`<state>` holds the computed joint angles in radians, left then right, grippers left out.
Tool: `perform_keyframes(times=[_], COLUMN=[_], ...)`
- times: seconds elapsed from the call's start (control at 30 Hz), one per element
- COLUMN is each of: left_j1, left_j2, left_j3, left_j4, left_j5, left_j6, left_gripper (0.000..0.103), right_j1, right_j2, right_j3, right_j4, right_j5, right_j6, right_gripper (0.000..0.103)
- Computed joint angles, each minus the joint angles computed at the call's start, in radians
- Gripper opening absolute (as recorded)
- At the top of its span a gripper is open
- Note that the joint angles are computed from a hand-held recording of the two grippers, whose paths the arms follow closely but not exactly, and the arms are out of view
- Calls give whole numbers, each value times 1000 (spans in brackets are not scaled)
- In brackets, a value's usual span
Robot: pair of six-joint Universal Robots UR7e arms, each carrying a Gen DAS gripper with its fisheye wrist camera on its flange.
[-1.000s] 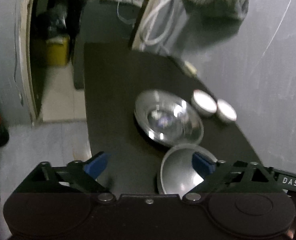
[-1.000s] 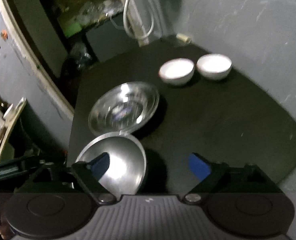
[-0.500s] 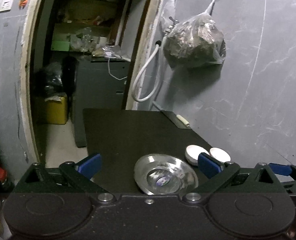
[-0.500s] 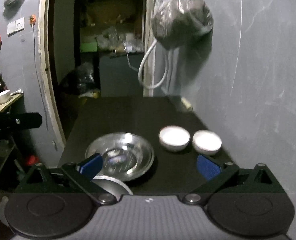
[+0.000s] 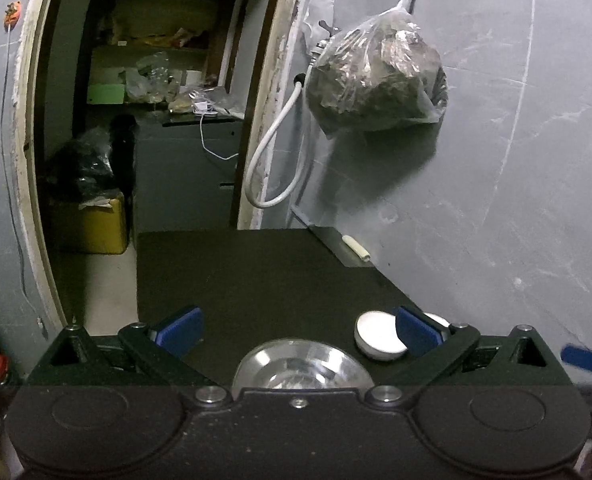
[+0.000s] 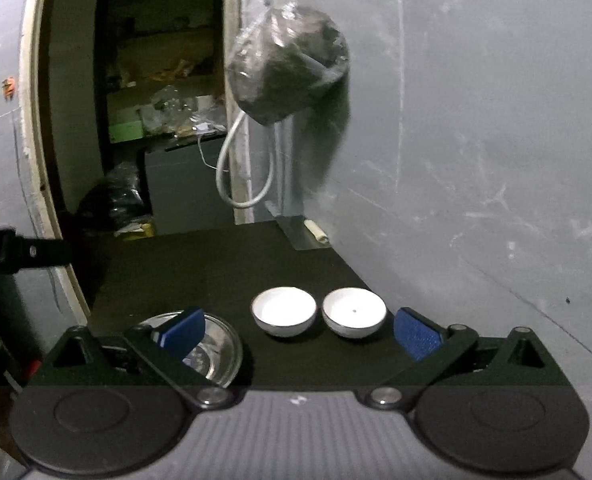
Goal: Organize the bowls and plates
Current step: 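Reach the left tool to a red-rimmed white bowl and grasp its rim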
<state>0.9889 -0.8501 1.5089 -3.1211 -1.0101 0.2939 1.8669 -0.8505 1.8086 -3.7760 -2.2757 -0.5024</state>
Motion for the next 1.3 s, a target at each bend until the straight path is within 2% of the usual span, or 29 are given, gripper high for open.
perform_keyframes(times=[0.13, 0.33, 0.47, 0.57, 0.7, 0.77, 0.9, 1.07, 1.3], left_j1=[-10, -7, -2, 10, 19, 20, 18, 20, 16], left_j2=[74, 138, 176, 199, 238, 262, 331, 434, 707], left_j3=[-67, -166, -222, -265, -328, -371, -486, -659, -1121], left_j4=[-52, 40, 97, 171, 244, 314, 476, 608, 878], left_j5=[71, 146, 216, 229, 228, 240, 308, 322, 406], left_j6=[49, 25, 49, 27, 22, 19, 0, 12, 107], left_gripper=[102, 102, 102, 102, 102, 102, 102, 102, 102], right_j1=[-32, -85, -102, -122, -155, -170, -189, -217, -281], right_j2=[5, 10, 24, 23, 12, 15, 20, 30, 37], right_j3=[-13, -43, -79, -88, -109, -121, -139, -186, -253], right_j4=[9, 114, 190, 254, 383, 412, 459, 499, 595], right_j5=[4, 43, 24, 44, 87, 112, 143, 208, 339], right_j6=[46, 86, 129, 176, 282, 302, 312, 344, 504], right_gripper=[103, 103, 103, 103, 103, 103, 103, 103, 103])
